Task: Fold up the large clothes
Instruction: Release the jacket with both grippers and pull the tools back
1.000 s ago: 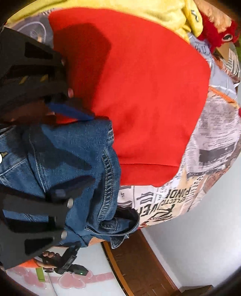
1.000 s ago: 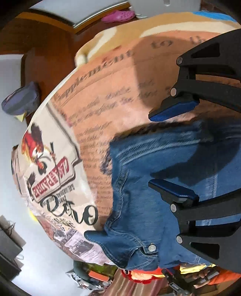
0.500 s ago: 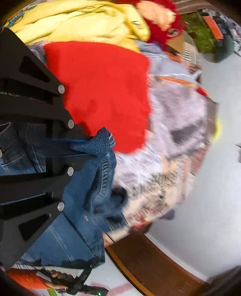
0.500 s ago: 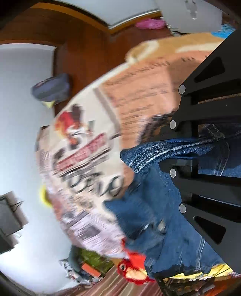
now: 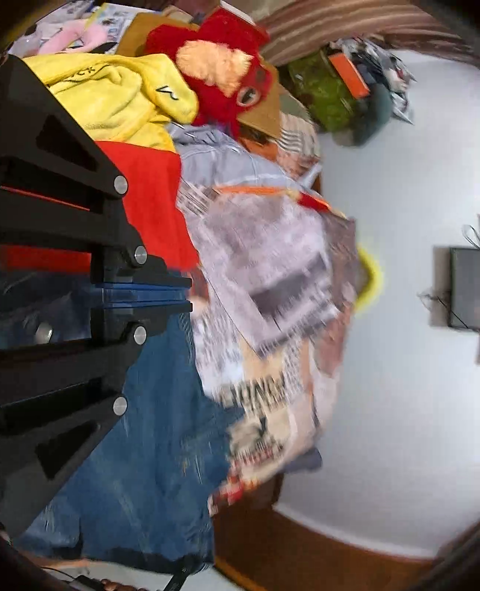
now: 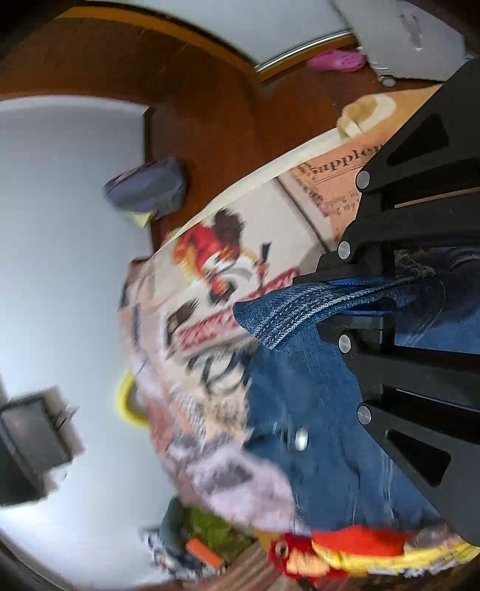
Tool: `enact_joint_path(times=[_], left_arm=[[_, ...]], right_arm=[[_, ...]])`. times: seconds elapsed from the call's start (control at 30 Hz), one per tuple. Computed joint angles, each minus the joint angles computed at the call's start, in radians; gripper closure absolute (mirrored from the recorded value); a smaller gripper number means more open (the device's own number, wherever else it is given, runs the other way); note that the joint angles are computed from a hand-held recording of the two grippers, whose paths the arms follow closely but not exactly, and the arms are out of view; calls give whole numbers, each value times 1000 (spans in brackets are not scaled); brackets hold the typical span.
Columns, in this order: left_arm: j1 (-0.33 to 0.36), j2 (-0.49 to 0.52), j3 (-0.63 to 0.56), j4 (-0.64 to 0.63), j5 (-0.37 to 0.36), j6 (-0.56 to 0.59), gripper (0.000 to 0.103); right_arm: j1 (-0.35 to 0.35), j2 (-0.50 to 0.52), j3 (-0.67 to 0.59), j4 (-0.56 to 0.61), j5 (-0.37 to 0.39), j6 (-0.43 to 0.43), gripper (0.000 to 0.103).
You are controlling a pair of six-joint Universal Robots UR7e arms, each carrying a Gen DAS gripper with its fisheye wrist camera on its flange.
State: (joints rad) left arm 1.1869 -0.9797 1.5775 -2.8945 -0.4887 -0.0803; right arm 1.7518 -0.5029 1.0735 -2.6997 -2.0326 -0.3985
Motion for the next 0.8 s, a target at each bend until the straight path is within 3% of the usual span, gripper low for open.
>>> enact_joint_path(times=[0.07,0.2,0.27,0.33,0.43,0.6,0.8], left_arm=[[44,4,-26,108,-38,-90,100],[92,-3,-2,175,-109,-172,100],[102,-1,6,213,-118,-187,99],[100,-6,16,258,-123,-217,99],[82,-25,55,251,-138,-227,98],[8,-53,105,249,-69,-197,83],[-104,-127,196,223,-33,-176,72]], right_arm=[[-26,40,-51,49,-23,44,92],[-69,81,-105,141,-48,128,80],[-73,77,-104,176,-69,151,70],[-66,55,-72,166,-102,154,52],[-51,16,-25,151,-132,110,51],[-7,-84,113,47,-186,-47,51],[48,-233,318,-121,-133,-201,39]])
